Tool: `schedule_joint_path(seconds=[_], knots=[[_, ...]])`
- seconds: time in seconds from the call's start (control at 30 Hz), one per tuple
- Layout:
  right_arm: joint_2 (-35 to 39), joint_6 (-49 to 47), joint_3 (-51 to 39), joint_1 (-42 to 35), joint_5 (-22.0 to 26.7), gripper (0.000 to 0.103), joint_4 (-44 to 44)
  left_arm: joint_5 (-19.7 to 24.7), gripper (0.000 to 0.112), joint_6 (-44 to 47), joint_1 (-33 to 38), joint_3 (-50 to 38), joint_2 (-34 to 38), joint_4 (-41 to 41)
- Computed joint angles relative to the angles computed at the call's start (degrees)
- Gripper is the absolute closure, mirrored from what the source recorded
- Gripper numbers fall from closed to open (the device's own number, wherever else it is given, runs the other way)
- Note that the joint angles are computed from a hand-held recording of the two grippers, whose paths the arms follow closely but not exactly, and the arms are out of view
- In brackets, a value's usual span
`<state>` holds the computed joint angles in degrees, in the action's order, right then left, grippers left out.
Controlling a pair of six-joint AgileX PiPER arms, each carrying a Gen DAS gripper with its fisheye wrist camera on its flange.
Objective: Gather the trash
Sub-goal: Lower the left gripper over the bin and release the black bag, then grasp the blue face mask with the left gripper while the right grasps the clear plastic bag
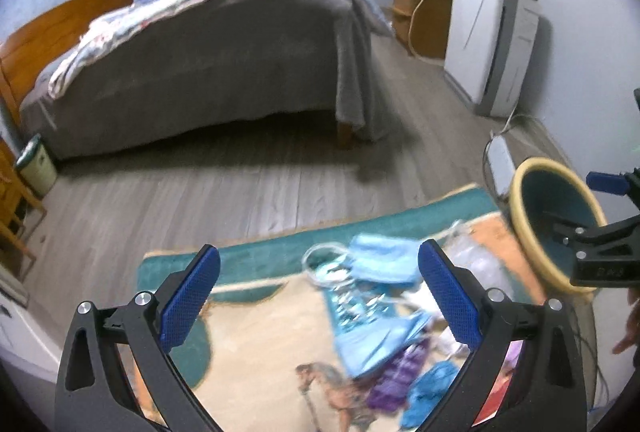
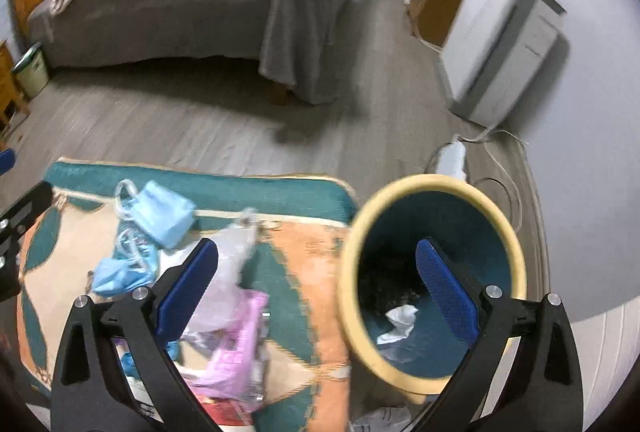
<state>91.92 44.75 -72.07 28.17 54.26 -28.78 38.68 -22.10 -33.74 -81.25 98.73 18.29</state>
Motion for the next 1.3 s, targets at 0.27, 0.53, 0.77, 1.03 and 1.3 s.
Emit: schedule_joint_path(seconds=[0.27,0.53,0.77,1.03,1.3], knots=[[2.57,3.10,-0.72,1.49,-3.62,0.006,0.34,-1.48,0.014,1.96,3.46,3.59,-0.04,-1.13],[7.92,-0.15,-0.79,1.66,-4.64,0.006,3.18,-3.44,0.014,8.54,3.66,6.95,0.66,-6.06],[8.14,-7.29,1.43,-1.32,-9.06,0.019,13.04,-5.11,0.017,19.97,3.44,9.70,2.11,-17.44],[9.44,-14.46,1.51,-1.70,-10.58,0.057,19.86,-0.86,0.056,29.38,1.54,7.39,6.95,-23.15],[6.82,-15.63,2.31,-3.54,-10.66,0.086,22.49,0.17,0.101,29.80,2.06,6.73,5.38,-23.47]])
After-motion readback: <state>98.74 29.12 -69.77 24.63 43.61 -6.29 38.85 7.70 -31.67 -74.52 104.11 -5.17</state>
